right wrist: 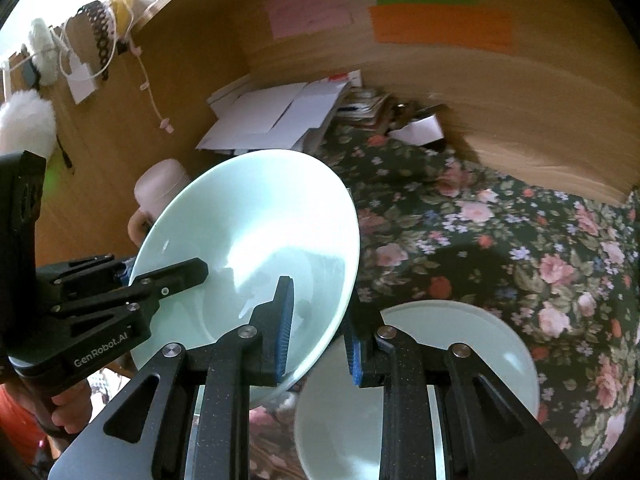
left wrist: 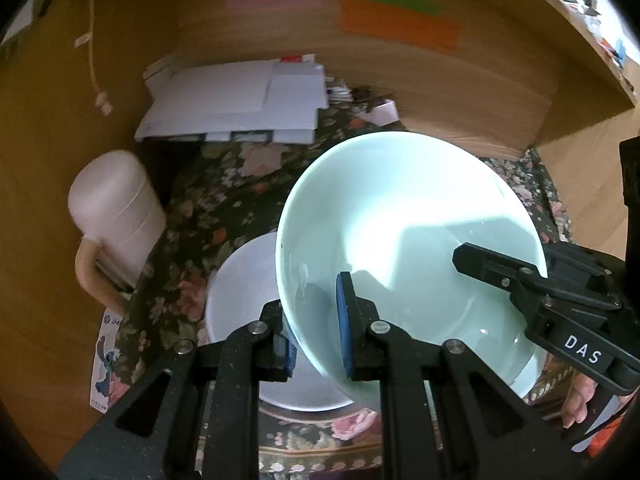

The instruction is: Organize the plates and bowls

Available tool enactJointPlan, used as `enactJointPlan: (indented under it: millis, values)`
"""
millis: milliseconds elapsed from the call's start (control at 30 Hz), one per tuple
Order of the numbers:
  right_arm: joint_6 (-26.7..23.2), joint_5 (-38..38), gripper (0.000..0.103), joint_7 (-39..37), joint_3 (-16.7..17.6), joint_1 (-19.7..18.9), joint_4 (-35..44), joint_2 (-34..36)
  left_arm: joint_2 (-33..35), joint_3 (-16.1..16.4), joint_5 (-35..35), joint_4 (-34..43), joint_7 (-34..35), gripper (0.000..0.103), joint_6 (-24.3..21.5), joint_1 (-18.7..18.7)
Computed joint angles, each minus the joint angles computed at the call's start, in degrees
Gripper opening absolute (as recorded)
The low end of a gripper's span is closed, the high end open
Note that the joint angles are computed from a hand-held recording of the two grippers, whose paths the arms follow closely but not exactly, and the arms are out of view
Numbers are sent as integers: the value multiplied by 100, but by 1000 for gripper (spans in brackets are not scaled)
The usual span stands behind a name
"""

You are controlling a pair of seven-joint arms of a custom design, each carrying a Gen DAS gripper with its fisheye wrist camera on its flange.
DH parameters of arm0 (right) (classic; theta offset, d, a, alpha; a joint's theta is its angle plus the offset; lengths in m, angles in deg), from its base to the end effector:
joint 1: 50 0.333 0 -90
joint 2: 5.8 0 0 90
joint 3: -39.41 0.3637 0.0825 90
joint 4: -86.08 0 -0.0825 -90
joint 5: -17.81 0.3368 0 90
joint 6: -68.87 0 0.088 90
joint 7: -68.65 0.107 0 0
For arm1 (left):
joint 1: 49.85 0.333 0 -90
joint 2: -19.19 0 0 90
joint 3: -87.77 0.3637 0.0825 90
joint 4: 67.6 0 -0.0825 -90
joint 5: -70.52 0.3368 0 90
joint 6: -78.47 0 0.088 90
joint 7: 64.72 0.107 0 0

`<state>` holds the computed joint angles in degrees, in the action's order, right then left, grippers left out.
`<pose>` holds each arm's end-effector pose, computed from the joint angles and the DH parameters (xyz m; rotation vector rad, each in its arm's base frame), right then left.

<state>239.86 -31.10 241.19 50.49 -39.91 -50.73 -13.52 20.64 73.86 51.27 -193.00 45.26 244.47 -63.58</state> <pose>0.4165 0.2222 0.5140 -1.4573 1.9027 -0.4621 0.4919 -0.2340 0.5287 -1.3434 2.3473 -0.8967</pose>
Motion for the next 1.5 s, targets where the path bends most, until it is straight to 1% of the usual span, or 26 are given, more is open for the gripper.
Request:
enactJointPlan:
  millis: [100,367,533,700,800,933,1033,1100,1133,1167,1233,1267,1333,1500]
  values:
    - [82,73,21,-76,-26,72,126,204,4,48,16,-35,-30,17,-21,52]
    - [280,422,21,-456,-309,476,356,658,62,119,12,-128,19,17,-31,202]
    - [371,834,21,-816,-497,727,397,867,162,118,25,-124,37,17,-105,284]
    - [393,1441,21,-1384,-613,919,399,1016,201,86,89,-157,82,17,-39,325]
    - [423,1773,21,-1717,-664,998,366,1053,208,40,-89,-188,345,17,28,357]
    - [391,1893,21,-1902,-743,1084,374,1041,238,55,61,-222,270,17,118,332]
    - [199,1771,22,-1990,-759,1123,436,1005,267,47,113,-173,212,17,52,341]
    - [182,1856,22,-2148,-731,1099,412,977,288,30,64,-136,242,17,8,358]
    - [202,1889,22,-2189,-725,1086,390,964,299,51,182,-134,154,17,28,340]
    - [196,1813,22,-2119,-737,1080,377,940,309,92,400,-142,-20,16,62,306]
    - [-3,1392,24,-1732,-758,1075,432,901,341,141,704,-139,-290,17,86,280]
    - [-35,1314,24,-1673,-750,1048,417,879,361,115,649,-111,-280,17,64,311]
    - [57,1315,24,-1668,-732,980,348,853,383,61,526,-49,-196,17,25,364]
    - [-14,1006,24,-1432,-667,892,356,787,456,117,960,141,-562,17,-192,313]
